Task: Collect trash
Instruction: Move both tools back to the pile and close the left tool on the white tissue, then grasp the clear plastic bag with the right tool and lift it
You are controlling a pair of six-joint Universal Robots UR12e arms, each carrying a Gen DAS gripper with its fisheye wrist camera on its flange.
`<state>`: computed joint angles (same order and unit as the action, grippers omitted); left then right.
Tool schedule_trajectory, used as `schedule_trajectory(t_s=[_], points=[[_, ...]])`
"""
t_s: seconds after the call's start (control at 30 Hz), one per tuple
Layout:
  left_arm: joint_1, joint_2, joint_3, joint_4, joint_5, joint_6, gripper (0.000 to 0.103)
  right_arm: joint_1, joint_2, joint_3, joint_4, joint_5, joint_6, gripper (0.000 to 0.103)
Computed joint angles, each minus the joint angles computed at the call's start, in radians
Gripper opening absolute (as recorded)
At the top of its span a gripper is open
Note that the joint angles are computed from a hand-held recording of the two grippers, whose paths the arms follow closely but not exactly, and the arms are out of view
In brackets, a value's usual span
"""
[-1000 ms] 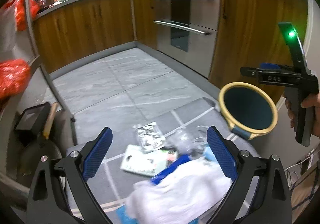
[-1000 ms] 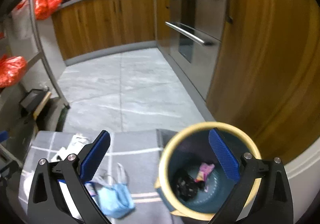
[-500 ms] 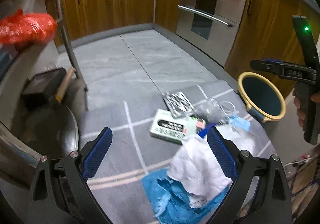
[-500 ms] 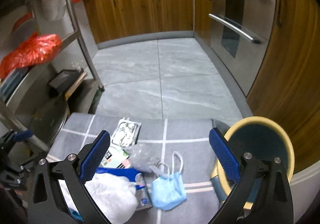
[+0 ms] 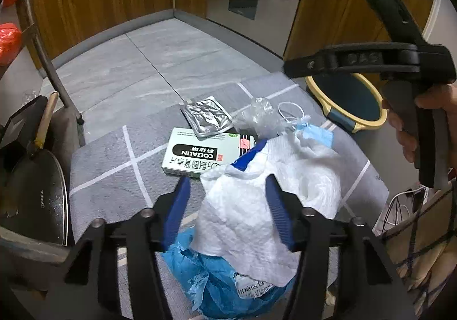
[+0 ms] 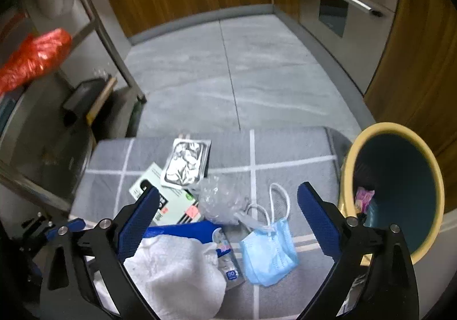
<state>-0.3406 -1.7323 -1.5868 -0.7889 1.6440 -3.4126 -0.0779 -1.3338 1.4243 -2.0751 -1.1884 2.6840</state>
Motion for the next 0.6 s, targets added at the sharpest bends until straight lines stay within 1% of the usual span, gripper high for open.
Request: schedule_trajectory(t_s=[0.07,0.1,0.13,0.2,0.3,0.37,0.4,0.5,0.57,0.6], points=[[0.005,-0.004,0.003,-0.005,-0.021,0.003,0.039,0.012,0.013,-0.005,0.013,-0.035,-0.016,0.095],[0.006,-0.007,0.005,-0.007,-0.027,0.005,0.037,0.016,0.020,-0.010,0.030,-0.043,-0.021,0.093],[0.006,-0.010,0.009,-0.011,-0.028,0.007,0.036,0.019,0.025,-0.014,0.044,-0.050,-0.026,0.089],[0.004,-0.018,0.018,-0.019,-0.021,0.015,0.035,0.026,0.037,-0.024,0.067,-0.064,-0.029,0.083],[0.004,-0.026,0.028,-0.028,-0.026,0.022,0.030,0.037,0.052,-0.033,0.099,-0.081,-0.037,0.080],[0.005,-0.029,0.033,-0.036,-0.028,0.024,0.024,0.047,0.060,-0.035,0.111,-0.101,-0.054,0.073],[0.007,-0.031,0.036,-0.042,-0.031,0.023,0.022,0.053,0.063,-0.036,0.115,-0.113,-0.060,0.069],[0.012,-0.033,0.042,-0.053,-0.041,0.021,0.015,0.066,0.074,-0.041,0.127,-0.148,-0.075,0.063],[0.015,-0.035,0.045,-0.061,-0.052,0.024,0.010,0.068,0.082,-0.047,0.141,-0.161,-0.083,0.055],[0.016,-0.035,0.047,-0.065,-0.053,0.025,0.009,0.070,0.086,-0.051,0.149,-0.167,-0.087,0.046]])
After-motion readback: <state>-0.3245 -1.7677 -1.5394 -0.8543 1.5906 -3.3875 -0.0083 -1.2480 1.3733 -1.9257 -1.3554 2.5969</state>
